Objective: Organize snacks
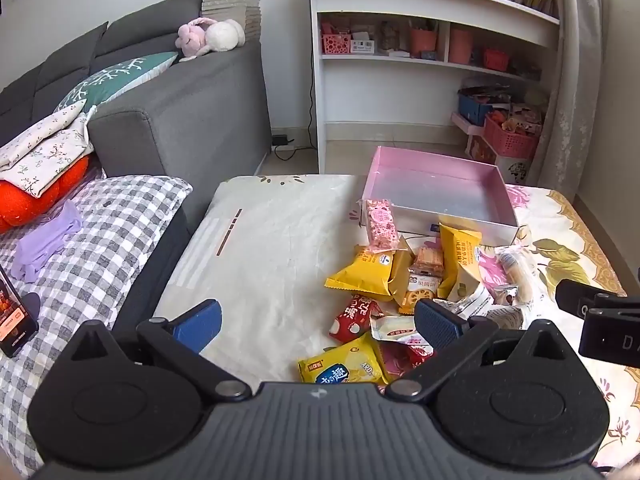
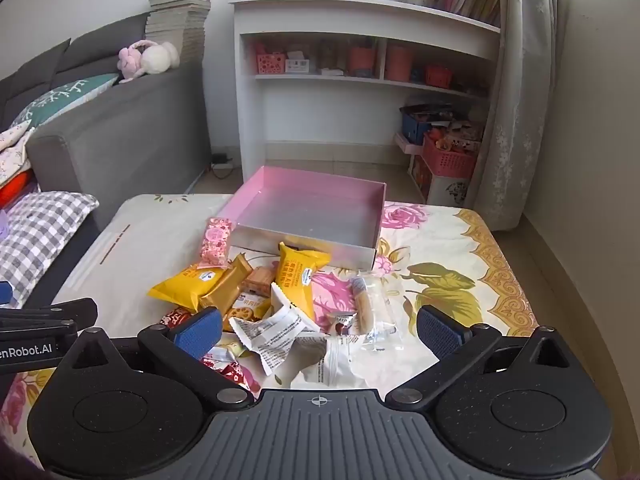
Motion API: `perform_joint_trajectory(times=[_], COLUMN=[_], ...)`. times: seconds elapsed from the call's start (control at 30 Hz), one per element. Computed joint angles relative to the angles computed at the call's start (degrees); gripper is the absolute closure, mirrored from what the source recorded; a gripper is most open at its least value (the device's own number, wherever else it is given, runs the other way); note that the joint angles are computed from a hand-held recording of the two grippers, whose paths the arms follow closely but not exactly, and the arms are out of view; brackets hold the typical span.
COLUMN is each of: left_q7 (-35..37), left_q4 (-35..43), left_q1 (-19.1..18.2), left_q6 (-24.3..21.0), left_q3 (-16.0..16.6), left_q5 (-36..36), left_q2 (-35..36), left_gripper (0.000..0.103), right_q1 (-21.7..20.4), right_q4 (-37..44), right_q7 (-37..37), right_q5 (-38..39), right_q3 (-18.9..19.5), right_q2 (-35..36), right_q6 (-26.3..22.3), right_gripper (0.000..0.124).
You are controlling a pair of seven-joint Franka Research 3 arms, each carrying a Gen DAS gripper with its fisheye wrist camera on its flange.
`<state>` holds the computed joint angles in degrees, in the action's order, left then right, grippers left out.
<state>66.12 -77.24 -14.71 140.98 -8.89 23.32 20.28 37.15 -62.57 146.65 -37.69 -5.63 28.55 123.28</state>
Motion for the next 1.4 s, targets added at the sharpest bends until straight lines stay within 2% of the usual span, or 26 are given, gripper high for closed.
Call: perform_joint_trajectory(times=[0.3,0.33,1.4], left_q7=[0.16,0.09,-0.16], left_q4=[0.10,0.07,0.22], left_q1=[-0.13,-0.16,-0.02], left_q6=[-0.49,-0.49,-0.35], left_q3=[0.00,0.00,-0.01], left_q5=[-0.08,0.00,-0.01], left_q2=[-0.26,-0.26,-0.28], left_gripper=[0.000,0.000,0.000], right_q1=[0.02,0.34,0.32], right_q4=[0.18,1.99,1.24], right_q7=[-0.02,-0.66,-0.55], right_q5=[0.19,0.10,0.25], right_q3=[-0.07,-0.09,-0.21], right_q2=[0.19,1.23,0.64], right_q6=[0.27,-0.99,-0.30], right_gripper=[0.021,0.021,0.021])
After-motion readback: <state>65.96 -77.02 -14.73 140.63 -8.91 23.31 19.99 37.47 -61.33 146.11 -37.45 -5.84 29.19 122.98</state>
